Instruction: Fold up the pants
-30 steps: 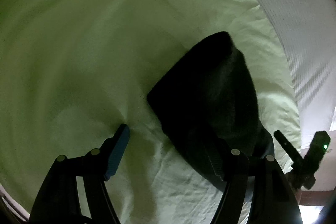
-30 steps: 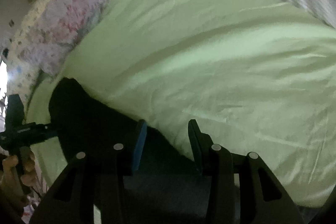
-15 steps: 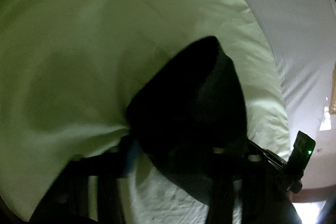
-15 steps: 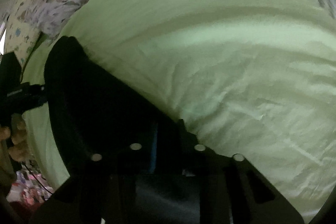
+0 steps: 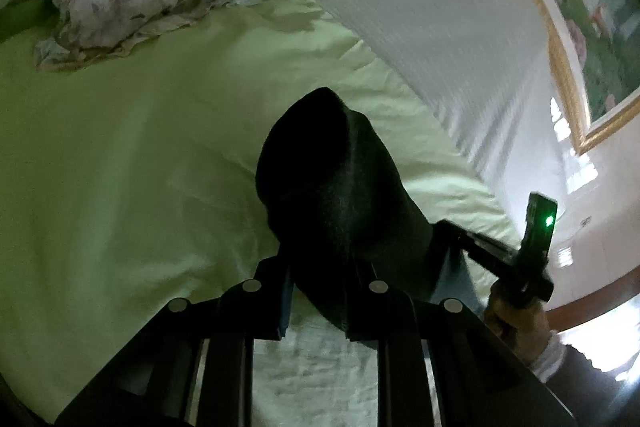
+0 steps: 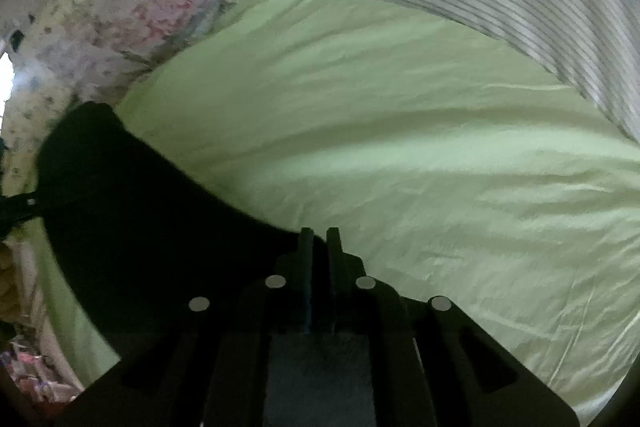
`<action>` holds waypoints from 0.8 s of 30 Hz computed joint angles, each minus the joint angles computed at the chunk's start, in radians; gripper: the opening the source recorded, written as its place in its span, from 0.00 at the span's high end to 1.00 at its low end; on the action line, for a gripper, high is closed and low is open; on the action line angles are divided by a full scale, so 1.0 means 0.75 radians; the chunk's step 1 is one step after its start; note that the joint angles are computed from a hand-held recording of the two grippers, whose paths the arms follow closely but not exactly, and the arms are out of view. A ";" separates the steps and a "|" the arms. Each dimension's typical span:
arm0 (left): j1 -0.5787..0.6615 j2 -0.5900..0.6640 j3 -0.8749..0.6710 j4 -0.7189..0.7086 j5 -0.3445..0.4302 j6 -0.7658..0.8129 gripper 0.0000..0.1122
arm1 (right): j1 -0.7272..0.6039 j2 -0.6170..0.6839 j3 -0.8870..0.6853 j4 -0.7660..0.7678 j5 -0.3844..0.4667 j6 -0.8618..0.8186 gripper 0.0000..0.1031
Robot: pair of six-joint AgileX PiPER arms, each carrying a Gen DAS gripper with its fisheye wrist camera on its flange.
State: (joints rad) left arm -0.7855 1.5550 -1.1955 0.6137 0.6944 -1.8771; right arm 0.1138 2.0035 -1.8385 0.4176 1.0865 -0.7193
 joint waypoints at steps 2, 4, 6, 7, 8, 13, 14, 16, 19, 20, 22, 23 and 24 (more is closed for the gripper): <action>0.016 0.028 -0.010 -0.015 0.005 0.046 0.84 | 0.037 0.005 0.029 -0.061 -0.073 0.031 0.95; 0.051 0.062 -0.026 -0.060 0.014 0.136 0.84 | 0.063 0.008 0.047 -0.105 -0.111 0.059 0.95; 0.078 0.101 -0.037 -0.117 0.024 0.222 0.84 | 0.083 0.025 0.050 -0.146 -0.129 0.096 0.95; 0.092 0.133 -0.065 -0.157 0.049 0.289 0.84 | 0.089 0.037 0.039 -0.159 -0.117 0.117 0.95; 0.090 0.151 -0.080 -0.180 0.069 0.324 0.83 | 0.089 0.052 0.023 -0.169 -0.098 0.142 0.95; 0.093 0.181 -0.155 -0.243 0.200 0.426 0.71 | 0.064 0.003 0.043 -0.174 -0.112 0.242 0.84; 0.086 0.172 -0.166 -0.233 0.240 0.416 0.66 | 0.049 -0.006 0.044 -0.156 -0.103 0.241 0.81; 0.059 0.152 -0.184 -0.192 0.322 0.371 0.62 | -0.004 -0.061 0.089 -0.091 -0.105 0.219 0.58; 0.041 0.105 -0.188 -0.167 0.373 0.329 0.57 | -0.113 -0.165 0.188 0.027 -0.116 0.165 0.49; 0.043 0.102 -0.208 -0.162 0.386 0.331 0.56 | -0.148 -0.184 0.204 0.060 -0.101 0.145 0.49; 0.040 0.116 -0.266 -0.158 0.426 0.357 0.55 | -0.225 -0.246 0.266 0.117 -0.088 0.126 0.49; 0.034 0.127 -0.297 -0.154 0.438 0.364 0.54 | -0.267 -0.276 0.303 0.152 -0.076 0.109 0.48; 0.028 0.142 -0.334 -0.150 0.443 0.379 0.54 | -0.301 -0.301 0.332 0.178 -0.063 0.104 0.48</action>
State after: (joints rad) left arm -0.7643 1.6617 -1.4463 0.5011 1.0264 -1.5928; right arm -0.1120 1.7779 -1.5891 0.5511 1.0391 -0.6414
